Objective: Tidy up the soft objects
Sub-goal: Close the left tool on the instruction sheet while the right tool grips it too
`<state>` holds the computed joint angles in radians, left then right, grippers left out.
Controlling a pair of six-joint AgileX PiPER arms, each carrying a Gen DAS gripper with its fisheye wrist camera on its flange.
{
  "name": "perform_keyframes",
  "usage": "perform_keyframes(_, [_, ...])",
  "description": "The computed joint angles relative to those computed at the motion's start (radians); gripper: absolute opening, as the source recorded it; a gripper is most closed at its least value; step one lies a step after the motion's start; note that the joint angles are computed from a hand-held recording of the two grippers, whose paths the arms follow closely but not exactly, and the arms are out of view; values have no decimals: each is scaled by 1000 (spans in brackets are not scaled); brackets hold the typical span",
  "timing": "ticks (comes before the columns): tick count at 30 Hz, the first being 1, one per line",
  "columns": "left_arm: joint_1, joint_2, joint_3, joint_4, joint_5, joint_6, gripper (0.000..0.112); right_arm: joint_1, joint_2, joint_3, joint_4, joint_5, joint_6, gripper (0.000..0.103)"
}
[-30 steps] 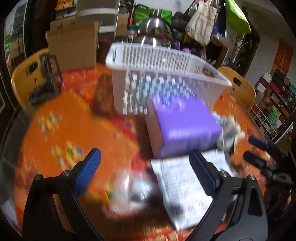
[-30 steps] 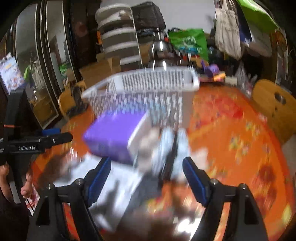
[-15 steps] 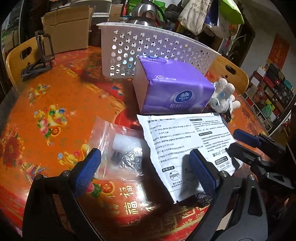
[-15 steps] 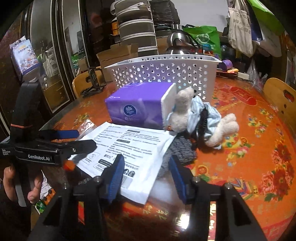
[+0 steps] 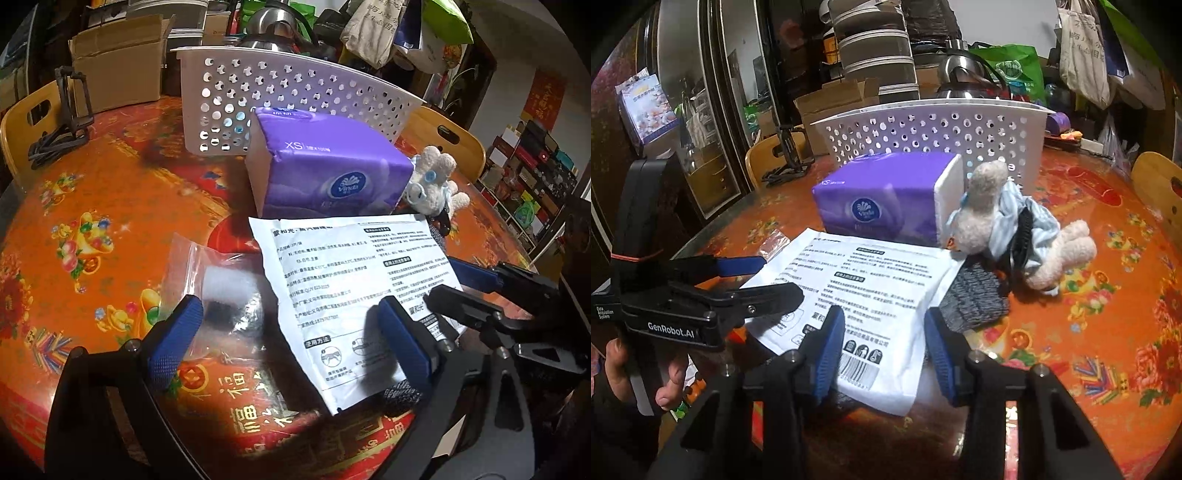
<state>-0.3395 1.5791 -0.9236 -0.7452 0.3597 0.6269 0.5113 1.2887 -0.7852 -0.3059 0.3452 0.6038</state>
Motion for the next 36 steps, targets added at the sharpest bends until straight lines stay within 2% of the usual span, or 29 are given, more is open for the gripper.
perform_keyframes(3, [-1,-2,5,-17,-2,16,91,4,-2,7,11,-11,-8,39])
perform_keyframes(7, [-20,-20,15,7,-18,7,81,31,-2,5,-73,-1,71,35])
perform_keyframes(13, [-17,-35,17,14,-17,29,70,42,0,2,-98,6,93,34])
perform_keyframes(18, [-7,-58,40,10,-28,52,67,37,-3,3,-79,4,71,33])
perform_keyframes(22, [-40,-90,64,163,-85,-89,66,31,-6,5,-60,0,50,33])
perform_keyframes(27, [-59,-83,50,214,-80,-136,66,29,-12,14,-51,-8,44,33])
perform_keyframes(30, [-45,-64,40,124,-64,-51,64,27,-11,15,-43,-10,35,33])
perform_keyframes(32, [-32,-54,28,48,-34,23,56,27,-9,12,-45,-7,34,33])
perform_keyframes(33, [-27,-49,23,6,-17,66,48,27,-8,12,-45,-7,33,33])
perform_keyframes(34, [-30,-44,18,-5,-10,78,41,26,-8,11,-41,-7,29,33])
perform_keyframes(36, [-51,-45,16,35,-21,41,38,27,-8,11,-43,-8,31,32])
